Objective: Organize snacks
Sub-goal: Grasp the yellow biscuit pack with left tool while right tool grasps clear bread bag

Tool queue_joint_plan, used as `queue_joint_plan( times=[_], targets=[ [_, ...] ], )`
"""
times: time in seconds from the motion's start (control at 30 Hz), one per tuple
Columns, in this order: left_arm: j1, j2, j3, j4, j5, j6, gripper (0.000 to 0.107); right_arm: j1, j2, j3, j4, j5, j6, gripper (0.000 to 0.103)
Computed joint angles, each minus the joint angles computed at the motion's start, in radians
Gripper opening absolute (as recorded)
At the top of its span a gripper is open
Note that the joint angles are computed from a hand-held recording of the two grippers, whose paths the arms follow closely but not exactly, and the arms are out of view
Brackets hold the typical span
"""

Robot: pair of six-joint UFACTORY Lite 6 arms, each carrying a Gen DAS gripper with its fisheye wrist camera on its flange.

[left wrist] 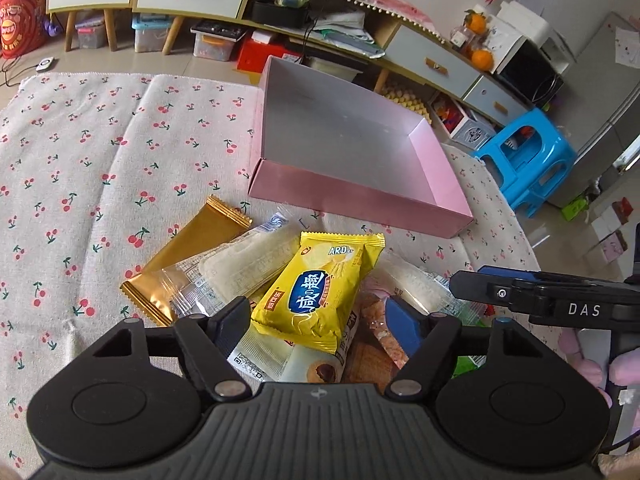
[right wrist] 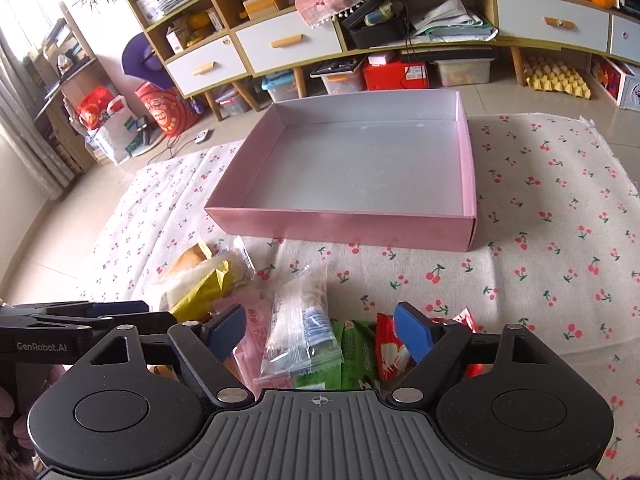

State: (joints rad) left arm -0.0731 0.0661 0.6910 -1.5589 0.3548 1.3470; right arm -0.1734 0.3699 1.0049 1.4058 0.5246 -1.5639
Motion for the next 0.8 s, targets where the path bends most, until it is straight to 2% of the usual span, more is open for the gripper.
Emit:
queue_joint_plan(
  times=[0.07,0.23,0.3,0.5,0.6,0.73,0.8],
  targets=[
    [0.017,0.042,0.027,0.024,0.022,-0.033,0.063,0.008,0.042,0.034,-0.001,0.01,0.0,0.072],
    [0.038,0.084,0.058,0.038,0.054,-0.068,0.061,0.033,0.126,0.109,-0.047,-0.004,0.065,0.064],
    [0.03,0.087,0.066,0.05,0.042,-0.088,0.063,0.045,0.139,0.113,-0.036,-0.034,0.054,0.063],
    [-0.025,0.139,0.109,0.024,-0.049,-0.079,0.076,0.074,0.129,0.081,0.028,-0.099,-0.027,0.058],
    [-0.037,0.153,0.122,0.016,-0.077,-0.085,0.076,0.094,0.12,0.07,0.073,-0.127,-0.07,0.048],
    [-0.051,0.142,0.122,0.038,-0.116,-0.125,0.064,0.106,0.098,0.05,0.123,-0.142,-0.103,0.032],
    [-0.047,0.129,0.114,0.034,-0.118,-0.123,0.061,0.118,0.093,0.054,0.109,-0.145,-0.071,0.029]
  ],
)
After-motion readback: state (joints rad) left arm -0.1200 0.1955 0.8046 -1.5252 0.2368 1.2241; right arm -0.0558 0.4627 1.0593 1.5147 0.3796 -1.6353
